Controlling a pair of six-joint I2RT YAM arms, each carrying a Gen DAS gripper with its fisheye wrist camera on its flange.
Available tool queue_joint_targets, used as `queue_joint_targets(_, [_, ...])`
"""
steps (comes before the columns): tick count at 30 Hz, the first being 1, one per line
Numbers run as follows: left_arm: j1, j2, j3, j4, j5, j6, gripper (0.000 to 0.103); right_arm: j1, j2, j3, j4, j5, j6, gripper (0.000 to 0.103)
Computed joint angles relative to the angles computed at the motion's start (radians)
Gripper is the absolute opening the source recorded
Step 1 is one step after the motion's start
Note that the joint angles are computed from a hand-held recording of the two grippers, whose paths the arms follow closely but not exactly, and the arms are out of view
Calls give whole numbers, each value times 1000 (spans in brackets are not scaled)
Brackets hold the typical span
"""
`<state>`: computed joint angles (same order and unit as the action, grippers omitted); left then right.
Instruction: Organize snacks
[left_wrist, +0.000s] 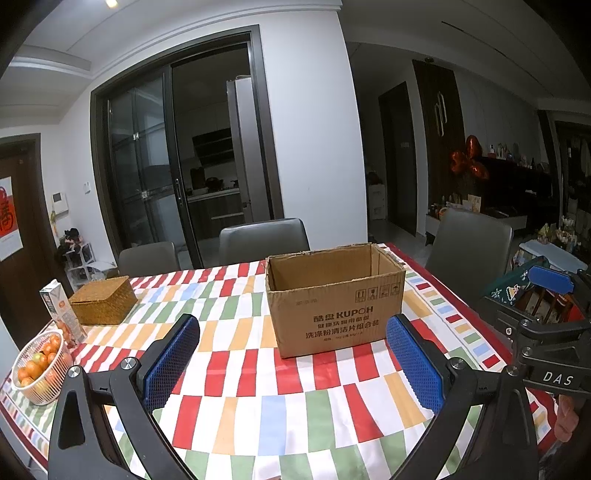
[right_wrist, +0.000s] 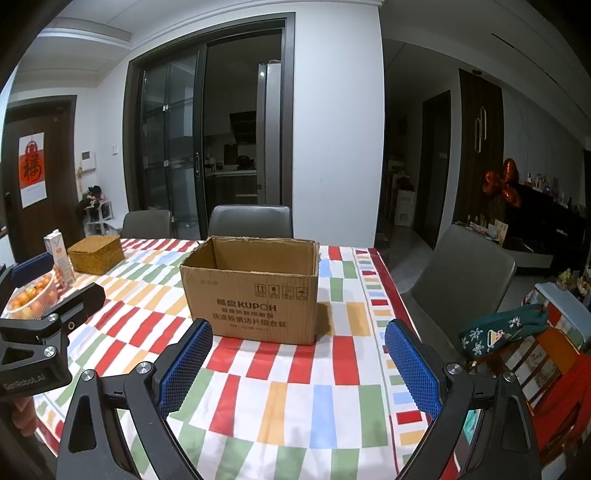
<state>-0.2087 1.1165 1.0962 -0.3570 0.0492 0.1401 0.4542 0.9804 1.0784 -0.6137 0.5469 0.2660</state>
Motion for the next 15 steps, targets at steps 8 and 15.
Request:
queue_joint_targets(8, [3,1,-7,5,7,-1,103,-3,-1,-1,-1,-3,0,95])
queue_joint_targets(15, [3,2,-4,1,8,-1,103,-1,-2,-1,-4,-2,1,95])
